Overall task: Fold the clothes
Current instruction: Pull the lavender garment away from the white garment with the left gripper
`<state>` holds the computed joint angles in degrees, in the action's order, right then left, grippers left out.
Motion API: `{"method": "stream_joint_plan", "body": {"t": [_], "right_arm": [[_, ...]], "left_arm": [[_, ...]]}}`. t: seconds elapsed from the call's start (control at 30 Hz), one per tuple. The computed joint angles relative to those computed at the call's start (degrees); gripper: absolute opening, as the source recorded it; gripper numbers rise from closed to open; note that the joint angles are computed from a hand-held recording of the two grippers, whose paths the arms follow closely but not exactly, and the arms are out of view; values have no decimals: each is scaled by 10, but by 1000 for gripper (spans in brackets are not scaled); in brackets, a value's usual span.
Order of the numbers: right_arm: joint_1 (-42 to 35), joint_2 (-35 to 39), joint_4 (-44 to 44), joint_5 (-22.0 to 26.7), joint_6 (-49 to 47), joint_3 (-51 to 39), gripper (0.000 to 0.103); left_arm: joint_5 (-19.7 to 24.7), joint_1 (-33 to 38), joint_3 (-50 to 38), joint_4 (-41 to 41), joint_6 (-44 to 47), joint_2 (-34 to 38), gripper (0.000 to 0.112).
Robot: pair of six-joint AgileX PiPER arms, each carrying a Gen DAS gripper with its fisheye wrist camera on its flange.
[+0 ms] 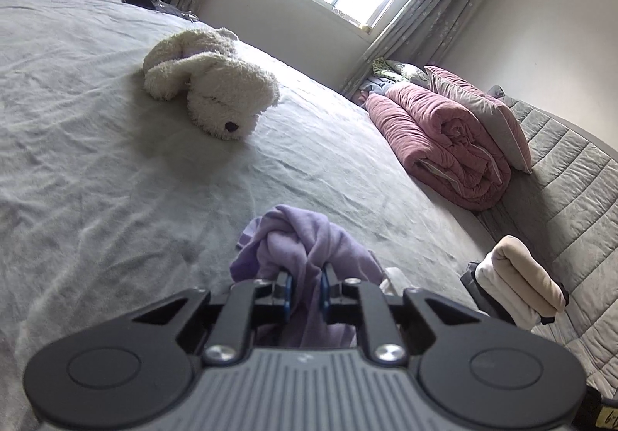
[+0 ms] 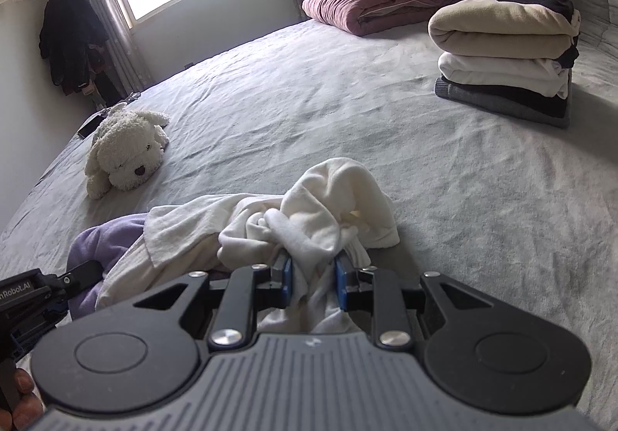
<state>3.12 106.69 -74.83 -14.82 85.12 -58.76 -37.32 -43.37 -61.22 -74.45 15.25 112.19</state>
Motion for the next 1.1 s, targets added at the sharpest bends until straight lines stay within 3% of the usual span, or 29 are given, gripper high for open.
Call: {"method": "stream_joint_plan", "body": {"t": [0.33, 0.43, 0.57, 0.67, 0.8, 1.1], "right_arm": [[5, -12, 55, -4, -56, 10, 26], [7, -20, 120, -10, -122, 18, 26], [14, -34, 218, -19, -238, 29, 25], [16, -35, 205, -20, -232, 28, 25], [16, -25, 111, -19, -134, 15, 25], [27, -18, 63, -12, -81, 10, 26]], "left_arm": [[-110, -17, 39, -90, 119, -46, 12], [-116, -12, 57, -107, 131, -63, 12], [-156, -23, 62, -143, 176, -71, 12], [-184, -30, 66, -164, 207, -77, 12], [-214, -32, 75, -192, 239, -88, 12], [-257, -25, 111, -239, 274, -128, 12]]}}
